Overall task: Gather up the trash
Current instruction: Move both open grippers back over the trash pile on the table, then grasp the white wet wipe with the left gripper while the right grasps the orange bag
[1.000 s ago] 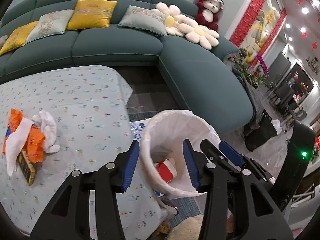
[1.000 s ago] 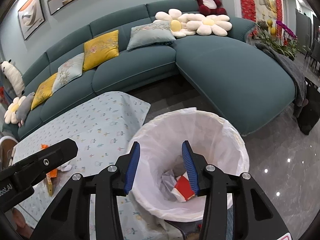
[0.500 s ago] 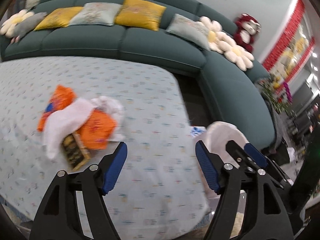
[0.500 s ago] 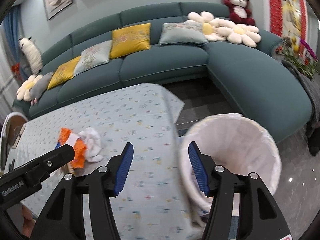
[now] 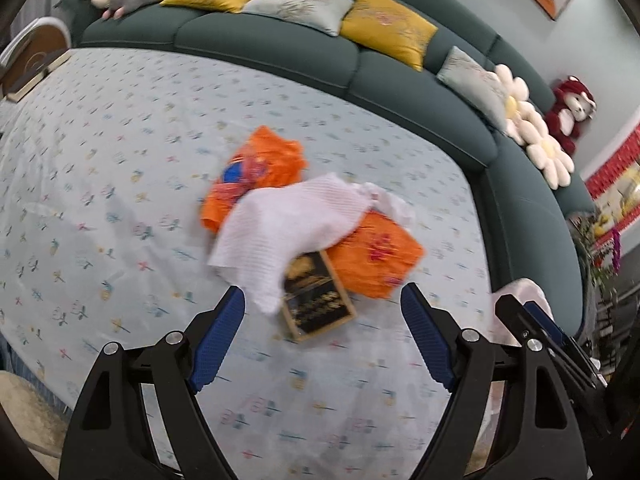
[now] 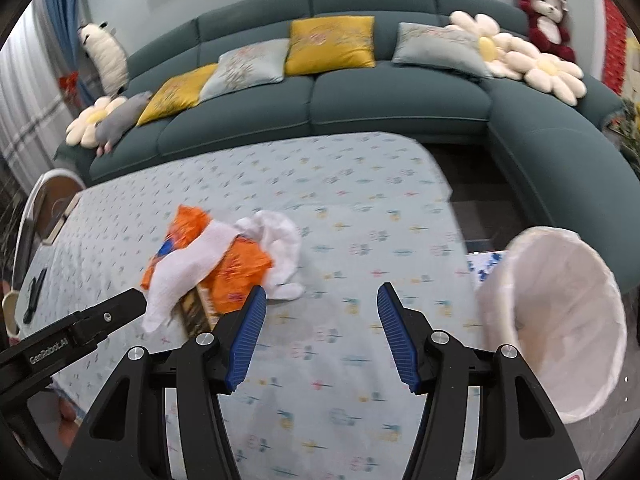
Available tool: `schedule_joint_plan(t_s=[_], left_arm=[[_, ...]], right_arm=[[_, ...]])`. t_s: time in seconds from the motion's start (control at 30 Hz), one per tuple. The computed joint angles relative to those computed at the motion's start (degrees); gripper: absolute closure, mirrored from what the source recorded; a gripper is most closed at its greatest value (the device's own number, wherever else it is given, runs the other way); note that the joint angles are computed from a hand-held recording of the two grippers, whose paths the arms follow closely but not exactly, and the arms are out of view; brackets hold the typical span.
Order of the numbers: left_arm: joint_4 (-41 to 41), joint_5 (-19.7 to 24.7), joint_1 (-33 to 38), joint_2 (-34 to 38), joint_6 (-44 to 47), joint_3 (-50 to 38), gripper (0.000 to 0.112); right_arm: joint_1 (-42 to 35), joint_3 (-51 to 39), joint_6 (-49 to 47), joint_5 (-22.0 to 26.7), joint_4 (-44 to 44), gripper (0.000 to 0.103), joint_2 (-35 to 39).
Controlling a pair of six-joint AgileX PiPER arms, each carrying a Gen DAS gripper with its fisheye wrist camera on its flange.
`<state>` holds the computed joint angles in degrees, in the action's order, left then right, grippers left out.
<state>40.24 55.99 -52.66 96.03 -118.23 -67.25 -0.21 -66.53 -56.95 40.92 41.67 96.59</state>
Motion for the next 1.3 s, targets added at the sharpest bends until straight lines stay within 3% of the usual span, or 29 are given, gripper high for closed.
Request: schedule_joint_plan(t_s=[0.33, 0.63, 0.73, 0.83, 0.97, 1.03, 1.3], left_arm=[[-1.73, -9.03, 7.1, -1.52, 2.46, 8.83, 0.037], [-4.33, -16.96, 12.29, 0.44, 7.16, 10.9, 0.055], [-4.09, -18.04, 12.6, 0.72, 7.51, 11.17, 0.071], [-4.47, -19.98, 13.25, 0.83, 8.82, 11.63, 0.087], [-4.79, -20.98, 13.08, 0.98, 10.05, 11.64, 0.107], [-3.8, -20.07, 12.33, 0.67, 8.8, 11.46, 0.108], [-0.67, -15.84, 8.63, -1.7, 5.17, 8.65, 0.109]], right_arm=[[8.69, -0.3, 6.34, -3.97, -4.28, 0.047, 3.61], [13.24, -2.99, 12.36, -5.38, -7.21, 0.047, 8.89], [14.46, -3.56, 13.52, -6.05, -8.22, 0.047, 10.23], [15.14, -3.88, 14.15, -6.45, -8.44, 0.055, 11.28], [14.66, -4.06, 13.61, -5.83, -7.62, 0.075, 11.81], [14.05, -4.08, 12.26, -4.96, -6.58, 0.088, 11.53], [11.28, -1.62, 5.32, -4.0, -1.55, 0.089, 5.59]])
